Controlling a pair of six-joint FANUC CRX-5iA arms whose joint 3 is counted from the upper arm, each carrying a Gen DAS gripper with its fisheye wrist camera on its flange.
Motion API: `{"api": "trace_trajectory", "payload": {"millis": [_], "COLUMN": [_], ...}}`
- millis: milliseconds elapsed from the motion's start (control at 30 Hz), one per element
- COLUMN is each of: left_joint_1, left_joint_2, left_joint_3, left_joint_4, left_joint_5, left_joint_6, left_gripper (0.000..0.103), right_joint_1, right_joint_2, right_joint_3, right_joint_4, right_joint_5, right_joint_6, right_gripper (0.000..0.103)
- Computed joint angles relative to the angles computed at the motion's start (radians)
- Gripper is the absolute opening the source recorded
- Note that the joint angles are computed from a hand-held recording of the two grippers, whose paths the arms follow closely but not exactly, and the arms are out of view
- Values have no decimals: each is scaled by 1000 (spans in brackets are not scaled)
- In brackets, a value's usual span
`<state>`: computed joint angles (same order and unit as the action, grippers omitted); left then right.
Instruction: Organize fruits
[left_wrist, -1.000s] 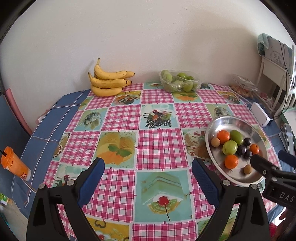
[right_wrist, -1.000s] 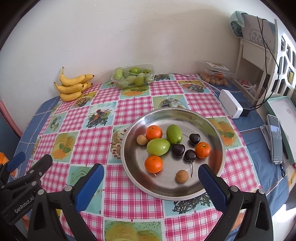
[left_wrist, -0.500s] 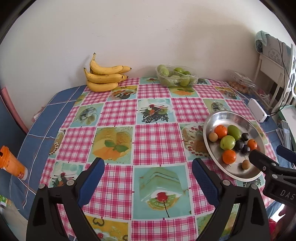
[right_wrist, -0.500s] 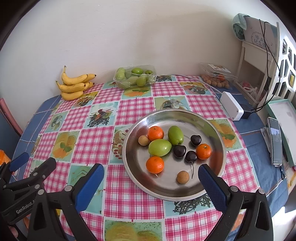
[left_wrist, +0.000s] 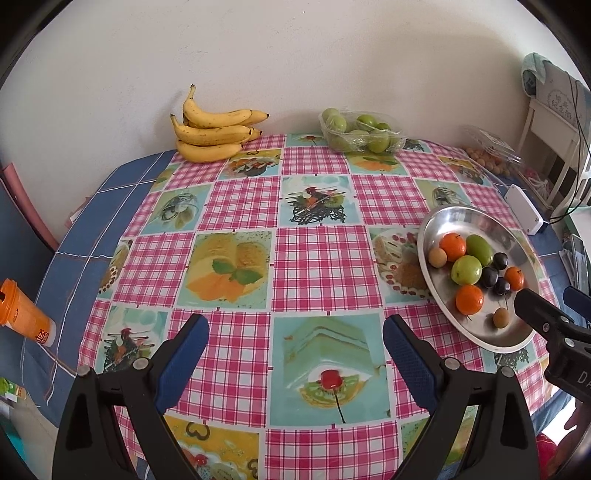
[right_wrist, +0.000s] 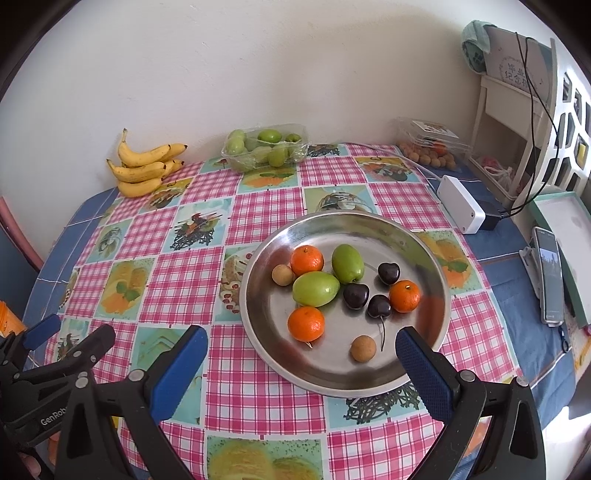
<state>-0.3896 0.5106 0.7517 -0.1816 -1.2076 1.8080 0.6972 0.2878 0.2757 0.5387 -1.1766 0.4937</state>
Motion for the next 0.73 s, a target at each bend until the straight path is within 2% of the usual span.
{"api": "trace_trajectory", "payload": {"millis": [733], "left_joint_1": [-7], "left_joint_2": [28], "left_joint_3": [48], "left_joint_4": [-39], "left_joint_5": [-68], "left_joint_6": [27], "left_gripper": [95], "right_joint_1": [-6], "right_joint_2": [11], "right_joint_3": [19], "right_joint_4": [-28], "right_joint_5": [-25], "right_joint_6": [7], "right_gripper": [103]}}
